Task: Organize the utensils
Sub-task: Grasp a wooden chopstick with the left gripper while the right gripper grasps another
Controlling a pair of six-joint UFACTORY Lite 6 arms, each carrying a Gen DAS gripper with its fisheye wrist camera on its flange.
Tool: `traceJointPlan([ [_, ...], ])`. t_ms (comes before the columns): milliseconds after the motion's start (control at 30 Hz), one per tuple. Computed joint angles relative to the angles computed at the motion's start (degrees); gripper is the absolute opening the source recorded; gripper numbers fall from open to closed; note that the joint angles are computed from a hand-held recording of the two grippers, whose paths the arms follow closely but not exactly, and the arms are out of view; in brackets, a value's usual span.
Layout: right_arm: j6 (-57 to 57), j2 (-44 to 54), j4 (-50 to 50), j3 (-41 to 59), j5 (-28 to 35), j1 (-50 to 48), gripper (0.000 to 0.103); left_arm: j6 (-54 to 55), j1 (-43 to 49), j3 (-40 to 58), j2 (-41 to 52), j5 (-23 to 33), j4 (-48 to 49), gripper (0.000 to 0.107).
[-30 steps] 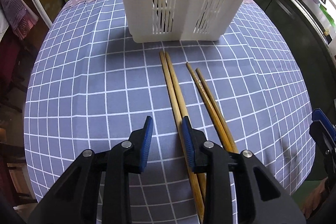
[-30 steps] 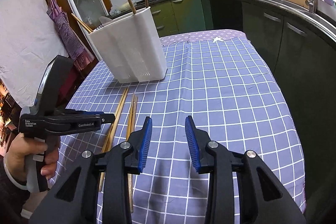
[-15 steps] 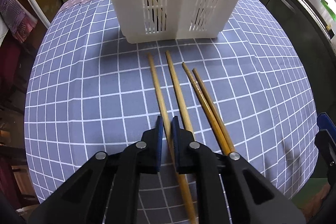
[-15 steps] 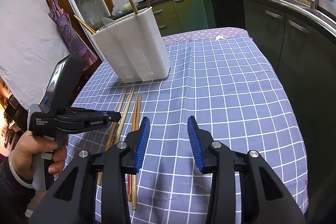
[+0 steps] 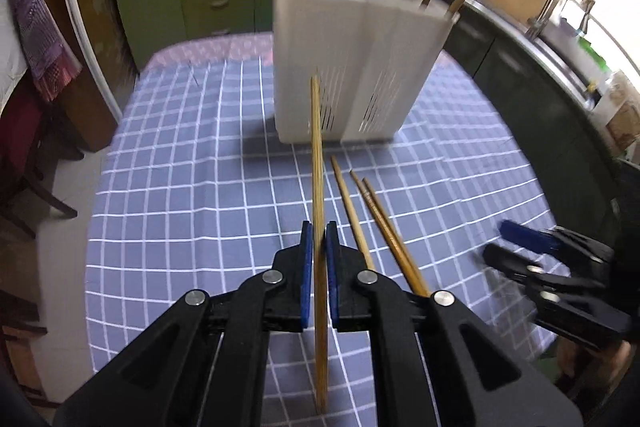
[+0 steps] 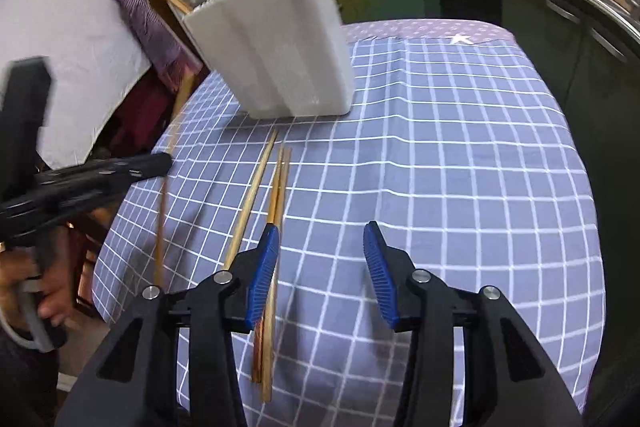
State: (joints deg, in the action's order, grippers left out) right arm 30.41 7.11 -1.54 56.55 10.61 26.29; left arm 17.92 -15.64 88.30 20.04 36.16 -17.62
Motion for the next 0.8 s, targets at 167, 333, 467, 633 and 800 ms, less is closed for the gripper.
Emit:
traceJointPlan([
  [167, 10.03, 11.82, -13.83, 13.35, 5.98, 1.88, 0.022, 4.21, 0.85, -9.2, -10.69, -3.89, -3.37, 0.007],
  [333, -6.92, 21.92, 1.66, 24.76, 9.94, 0.36, 0.019, 9.52, 2.47, -15.81, -18.66, -5.91, -6.6, 0.007],
  [467, -8.53, 27.48, 2.67, 32.04, 13.45, 0.37, 0.019, 12.65, 4.02, -17.24, -21.24, -5.67, -8.86, 0.007],
  [633, -6.08, 32.16, -0.46, 38.39, 17.53, 1.52, 0.019, 13.93, 4.81, -17.69, -22.28, -5.12, -9.96, 0.007],
  [800, -3.36, 33.47, -3.69, 39.93, 18.98, 2.35, 0.019, 13.6, 4.41, -18.47, -22.82, -5.7, -9.57, 0.007],
])
